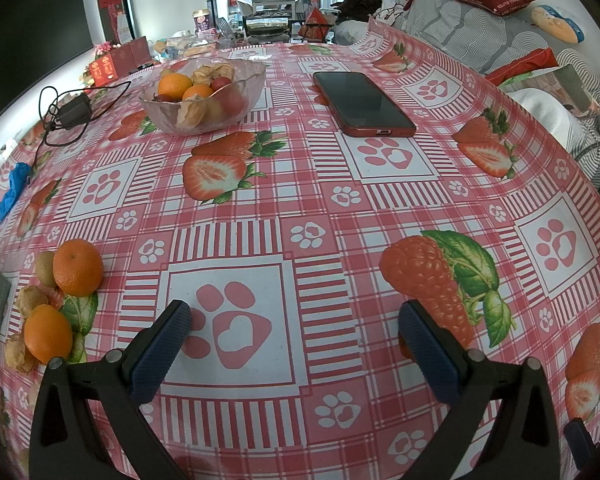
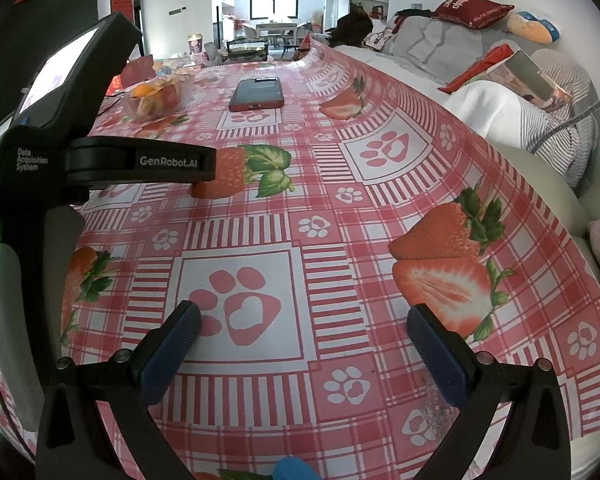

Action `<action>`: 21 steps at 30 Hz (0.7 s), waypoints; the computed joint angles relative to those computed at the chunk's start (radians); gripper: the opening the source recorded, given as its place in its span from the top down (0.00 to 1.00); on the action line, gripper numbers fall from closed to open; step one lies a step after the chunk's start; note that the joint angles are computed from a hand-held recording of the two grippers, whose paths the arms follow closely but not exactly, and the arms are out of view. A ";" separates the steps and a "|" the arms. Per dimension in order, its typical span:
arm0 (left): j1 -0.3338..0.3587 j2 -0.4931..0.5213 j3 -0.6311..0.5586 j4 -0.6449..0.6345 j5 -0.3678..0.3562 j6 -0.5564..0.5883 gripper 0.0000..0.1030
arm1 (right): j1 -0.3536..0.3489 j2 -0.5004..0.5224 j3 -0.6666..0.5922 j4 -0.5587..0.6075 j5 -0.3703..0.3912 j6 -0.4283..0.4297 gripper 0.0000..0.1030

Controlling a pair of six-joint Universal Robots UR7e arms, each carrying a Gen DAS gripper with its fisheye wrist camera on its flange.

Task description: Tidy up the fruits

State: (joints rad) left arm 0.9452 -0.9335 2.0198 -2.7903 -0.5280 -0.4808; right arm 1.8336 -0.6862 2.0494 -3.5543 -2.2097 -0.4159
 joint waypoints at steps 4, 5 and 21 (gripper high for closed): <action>0.000 0.000 0.000 0.000 0.000 0.000 0.00 | 0.000 -0.001 0.000 0.003 0.001 -0.001 0.00; 0.000 0.000 0.000 0.000 0.000 0.000 0.00 | -0.001 -0.001 0.000 0.004 0.002 -0.002 0.00; 0.000 0.000 0.000 0.001 0.000 -0.001 0.00 | -0.005 -0.023 0.001 0.066 0.017 -0.016 0.00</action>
